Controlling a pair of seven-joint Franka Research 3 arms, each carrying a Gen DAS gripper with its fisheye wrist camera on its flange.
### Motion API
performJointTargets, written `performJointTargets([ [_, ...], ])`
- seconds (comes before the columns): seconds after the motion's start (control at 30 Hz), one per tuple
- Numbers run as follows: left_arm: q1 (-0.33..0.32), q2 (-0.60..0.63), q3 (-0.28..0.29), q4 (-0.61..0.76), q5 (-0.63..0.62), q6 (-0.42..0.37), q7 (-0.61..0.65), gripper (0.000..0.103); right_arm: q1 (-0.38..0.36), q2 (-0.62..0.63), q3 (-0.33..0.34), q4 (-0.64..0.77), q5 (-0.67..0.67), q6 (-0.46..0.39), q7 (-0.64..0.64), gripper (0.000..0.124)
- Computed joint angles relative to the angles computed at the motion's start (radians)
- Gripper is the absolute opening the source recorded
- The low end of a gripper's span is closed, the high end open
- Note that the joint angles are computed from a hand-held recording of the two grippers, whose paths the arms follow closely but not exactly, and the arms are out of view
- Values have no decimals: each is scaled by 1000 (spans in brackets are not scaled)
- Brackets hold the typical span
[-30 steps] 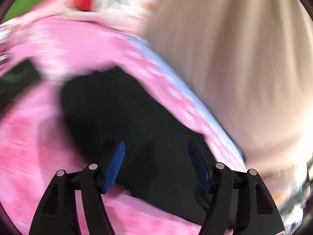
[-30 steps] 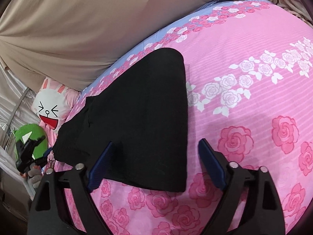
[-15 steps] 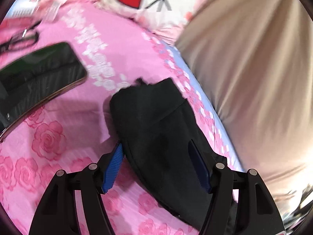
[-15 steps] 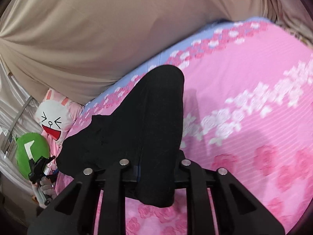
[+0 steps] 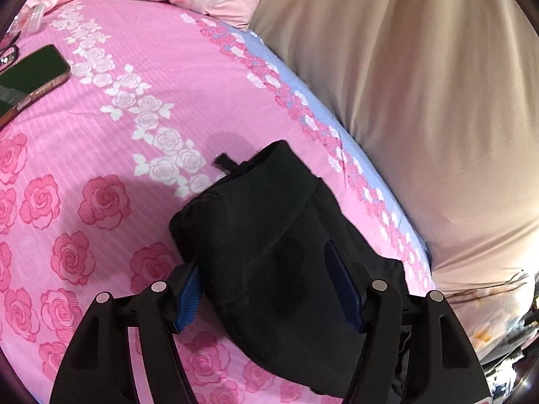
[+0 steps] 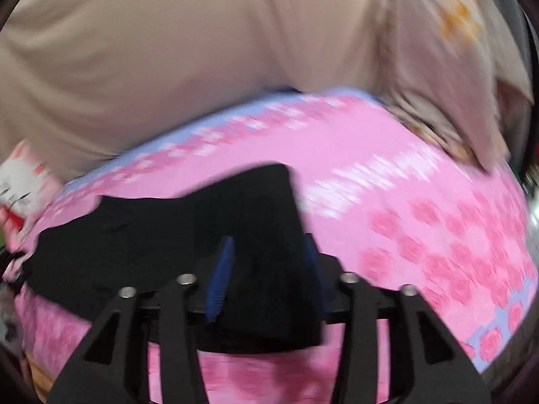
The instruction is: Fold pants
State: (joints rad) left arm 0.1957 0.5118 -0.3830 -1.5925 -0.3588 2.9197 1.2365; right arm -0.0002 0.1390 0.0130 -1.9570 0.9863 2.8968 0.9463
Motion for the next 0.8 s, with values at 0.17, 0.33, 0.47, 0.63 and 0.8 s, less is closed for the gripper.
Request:
performJointTargets([
  [0.17,25,-30,-27,-43,-29,8,23,66,38,95,45,115,-57,-158,-148,54],
  [0.33,63,-55,-56,-85,-89,9,84,66,-8,167,71,223,-41,-225,-69,11],
  [0.47,90,-58,-82,-99,-157,32,131,66,-38,166,102,292,112,-296,-187,11],
  [0.63,171,-26,-185,-99,-316,54,224,67,16,280,75,338,-65,-343,-56,14],
  [0.8,156,-8,-171,-71,-374,31,240,70,-60,228,113,290,124,-370,-121,41],
])
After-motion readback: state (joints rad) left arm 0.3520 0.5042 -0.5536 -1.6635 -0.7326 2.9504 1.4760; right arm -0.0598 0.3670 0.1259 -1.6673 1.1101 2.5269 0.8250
